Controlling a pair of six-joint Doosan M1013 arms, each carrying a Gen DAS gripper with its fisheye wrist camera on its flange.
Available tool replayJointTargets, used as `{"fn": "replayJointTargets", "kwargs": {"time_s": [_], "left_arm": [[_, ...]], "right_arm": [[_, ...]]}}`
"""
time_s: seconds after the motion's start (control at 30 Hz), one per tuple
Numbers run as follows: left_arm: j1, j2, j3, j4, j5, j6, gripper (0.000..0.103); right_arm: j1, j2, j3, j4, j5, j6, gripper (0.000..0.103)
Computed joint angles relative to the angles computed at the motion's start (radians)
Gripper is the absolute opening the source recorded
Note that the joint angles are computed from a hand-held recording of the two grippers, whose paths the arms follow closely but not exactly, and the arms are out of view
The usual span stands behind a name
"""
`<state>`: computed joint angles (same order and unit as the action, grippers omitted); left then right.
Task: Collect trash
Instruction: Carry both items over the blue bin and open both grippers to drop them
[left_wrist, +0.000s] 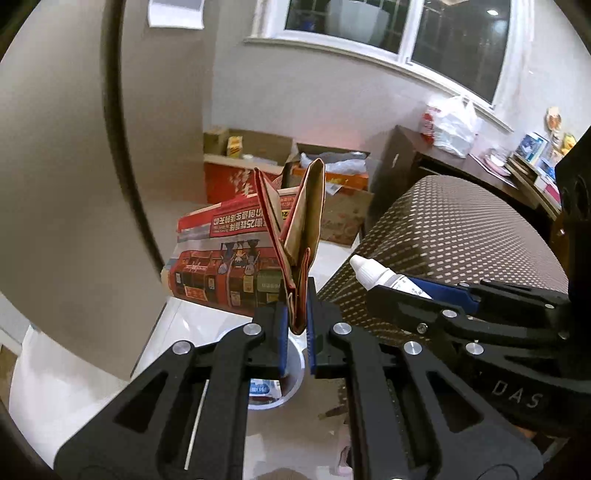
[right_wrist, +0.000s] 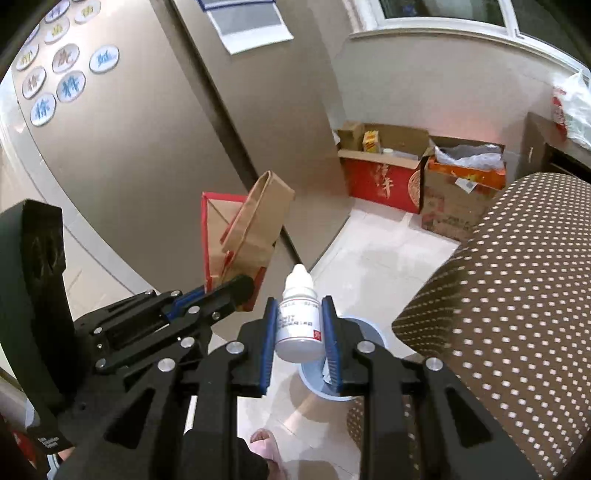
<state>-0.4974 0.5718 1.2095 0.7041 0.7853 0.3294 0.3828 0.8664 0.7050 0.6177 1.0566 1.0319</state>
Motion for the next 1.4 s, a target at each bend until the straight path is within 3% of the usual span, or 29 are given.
{"fn": "replayJointTargets", "kwargs": {"time_s": [0.6,0.77,0.83,0.87,1.4], "left_arm": [[0.069,0.078,-0.039,-0.184,-0.018,0.104,0.010],[0.082,0.095,-0.056,-0.216,-0.008,0.122,0.023],[0.086,0.098,-0.057,-0.218,-0.005,0.102,0.056],[0.085,0.094,-0.048,-0.196,-0.011,0.065,0.067],[0.078,0.040,0.029,-0.119,0.022,-0.078,0.067]], "right_arm": [[0.027,0.061,-0.060,-0.038,-0.061,0.053,0.024],[0.024,0.072,-0.074,-0.052,-0.070,0.079,0.024],[0.024,0.075,-0.076,-0.057,-0.069,0.086,0.024],[0.024,0.076,-0.078,-0.059,-0.067,0.088,0.024],[0.039,0.069,-0.067,-0.050,-0.076,0.074,0.024]]}}
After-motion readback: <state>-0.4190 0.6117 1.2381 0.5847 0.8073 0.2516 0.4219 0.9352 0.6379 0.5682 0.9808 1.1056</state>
